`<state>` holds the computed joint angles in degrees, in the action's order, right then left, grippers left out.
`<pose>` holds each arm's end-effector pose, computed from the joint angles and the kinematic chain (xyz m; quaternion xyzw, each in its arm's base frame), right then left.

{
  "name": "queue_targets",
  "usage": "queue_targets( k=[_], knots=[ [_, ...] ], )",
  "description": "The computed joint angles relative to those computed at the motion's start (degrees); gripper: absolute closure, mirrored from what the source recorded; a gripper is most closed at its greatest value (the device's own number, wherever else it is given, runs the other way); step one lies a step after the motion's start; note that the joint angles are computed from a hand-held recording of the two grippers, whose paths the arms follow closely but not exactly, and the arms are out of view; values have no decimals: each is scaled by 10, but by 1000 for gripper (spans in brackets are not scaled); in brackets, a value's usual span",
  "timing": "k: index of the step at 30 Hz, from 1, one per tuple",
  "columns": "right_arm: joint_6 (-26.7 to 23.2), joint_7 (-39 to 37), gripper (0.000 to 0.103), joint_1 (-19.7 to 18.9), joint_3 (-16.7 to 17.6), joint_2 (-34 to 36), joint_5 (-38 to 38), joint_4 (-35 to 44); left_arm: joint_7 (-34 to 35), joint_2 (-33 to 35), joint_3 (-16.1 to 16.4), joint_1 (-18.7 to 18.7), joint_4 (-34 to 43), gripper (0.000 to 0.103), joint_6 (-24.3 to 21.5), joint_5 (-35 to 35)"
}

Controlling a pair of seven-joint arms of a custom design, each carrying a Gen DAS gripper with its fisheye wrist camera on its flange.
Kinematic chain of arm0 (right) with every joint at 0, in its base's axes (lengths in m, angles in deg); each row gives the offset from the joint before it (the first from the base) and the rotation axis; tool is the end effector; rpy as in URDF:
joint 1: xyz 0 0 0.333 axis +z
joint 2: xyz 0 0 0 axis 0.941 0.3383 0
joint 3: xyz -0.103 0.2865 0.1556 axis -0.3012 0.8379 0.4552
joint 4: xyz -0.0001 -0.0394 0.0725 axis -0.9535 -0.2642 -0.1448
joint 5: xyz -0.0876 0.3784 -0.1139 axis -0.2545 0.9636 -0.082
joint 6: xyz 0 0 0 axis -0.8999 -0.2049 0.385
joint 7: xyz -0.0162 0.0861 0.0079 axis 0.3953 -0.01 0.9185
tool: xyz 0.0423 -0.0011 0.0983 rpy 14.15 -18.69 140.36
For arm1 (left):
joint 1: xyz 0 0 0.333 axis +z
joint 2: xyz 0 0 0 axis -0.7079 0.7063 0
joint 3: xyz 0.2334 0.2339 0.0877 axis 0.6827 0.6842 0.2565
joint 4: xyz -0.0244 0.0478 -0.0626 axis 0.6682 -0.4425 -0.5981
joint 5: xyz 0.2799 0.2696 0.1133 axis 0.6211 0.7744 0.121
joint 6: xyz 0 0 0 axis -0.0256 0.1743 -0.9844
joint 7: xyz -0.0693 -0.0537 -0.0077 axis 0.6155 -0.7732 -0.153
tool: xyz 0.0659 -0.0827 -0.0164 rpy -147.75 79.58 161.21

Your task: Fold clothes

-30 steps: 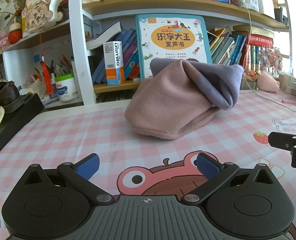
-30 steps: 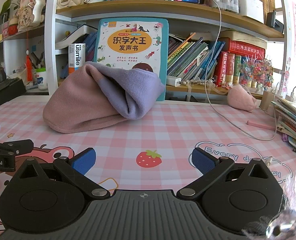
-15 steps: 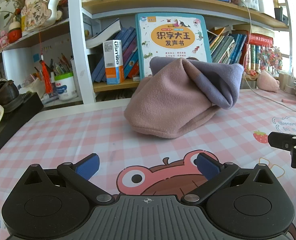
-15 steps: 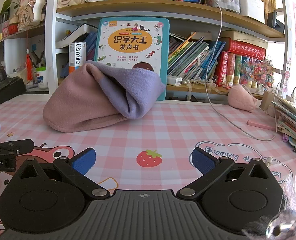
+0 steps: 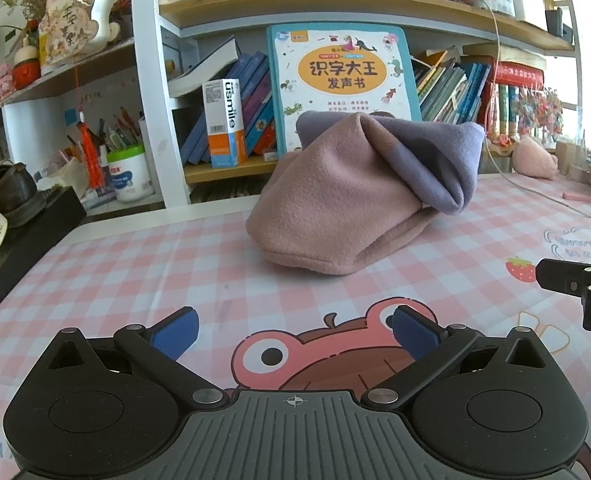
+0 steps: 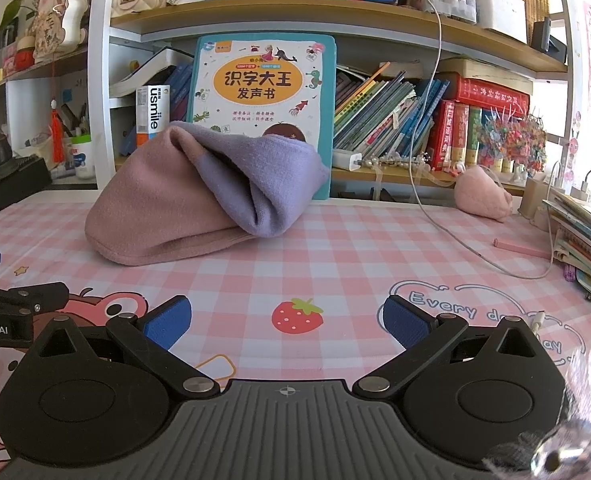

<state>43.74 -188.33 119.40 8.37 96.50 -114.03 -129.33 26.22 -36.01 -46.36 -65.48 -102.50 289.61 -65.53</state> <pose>0.5022 0.5016 0.2863 -0.4954 0.6838 -0.4393 0.3065 0.6068 -0.2991 0.2654 -0.4085 0.7555 -0.4180 0.2961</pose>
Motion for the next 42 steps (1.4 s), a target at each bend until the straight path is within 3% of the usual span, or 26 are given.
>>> queue_targets(
  k=[32,42],
  knots=[
    [4,-2,0,-2,1,-1,1,-1,14,0,6,-10,2,0,-2,-14],
    [-9,-27,0,4,-2,8,13,13,-6,0,-8,10,7,0,-33,24]
  ],
)
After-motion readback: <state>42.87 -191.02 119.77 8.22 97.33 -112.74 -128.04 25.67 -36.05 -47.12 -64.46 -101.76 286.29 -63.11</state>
